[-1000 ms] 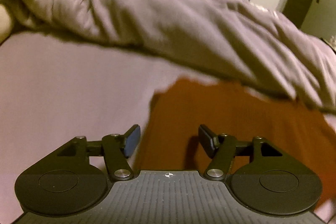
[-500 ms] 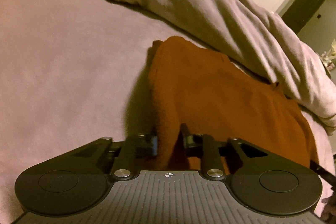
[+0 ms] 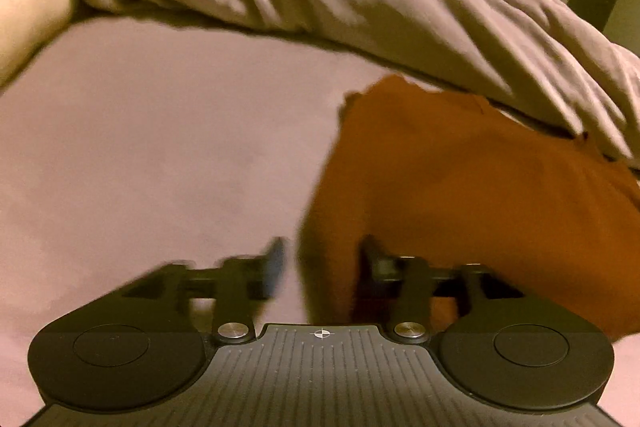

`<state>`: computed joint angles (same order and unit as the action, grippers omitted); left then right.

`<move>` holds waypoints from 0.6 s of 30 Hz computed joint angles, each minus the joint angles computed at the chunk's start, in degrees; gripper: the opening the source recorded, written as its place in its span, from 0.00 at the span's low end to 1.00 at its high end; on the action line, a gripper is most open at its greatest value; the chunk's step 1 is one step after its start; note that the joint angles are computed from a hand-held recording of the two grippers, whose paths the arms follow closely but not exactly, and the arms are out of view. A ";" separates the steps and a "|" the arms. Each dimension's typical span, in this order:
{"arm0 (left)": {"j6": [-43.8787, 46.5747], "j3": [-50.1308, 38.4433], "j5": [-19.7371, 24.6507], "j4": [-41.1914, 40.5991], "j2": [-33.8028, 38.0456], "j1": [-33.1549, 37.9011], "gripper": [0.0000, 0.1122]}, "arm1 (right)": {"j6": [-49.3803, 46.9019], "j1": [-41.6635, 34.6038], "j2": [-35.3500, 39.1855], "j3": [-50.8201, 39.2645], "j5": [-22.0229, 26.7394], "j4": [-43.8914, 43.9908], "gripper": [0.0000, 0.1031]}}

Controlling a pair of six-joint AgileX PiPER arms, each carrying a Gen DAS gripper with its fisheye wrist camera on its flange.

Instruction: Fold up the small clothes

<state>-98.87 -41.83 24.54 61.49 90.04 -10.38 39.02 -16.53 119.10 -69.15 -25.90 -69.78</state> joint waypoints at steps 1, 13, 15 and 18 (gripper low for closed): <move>-1.12 0.37 0.92 1.22 -1.06 -0.27 0.56 | -0.49 0.07 -0.75 0.39 0.30 0.63 0.32; -2.83 -15.19 6.91 6.18 10.09 -5.86 0.69 | -14.14 7.02 -2.02 4.90 -7.42 16.22 0.39; -1.64 -19.06 6.93 6.20 13.33 -6.70 0.77 | -15.03 9.41 -1.46 4.26 -7.60 17.30 0.39; -5.45 -23.70 7.42 11.57 18.54 -8.07 0.82 | -14.51 12.68 0.09 2.26 -8.77 16.75 0.39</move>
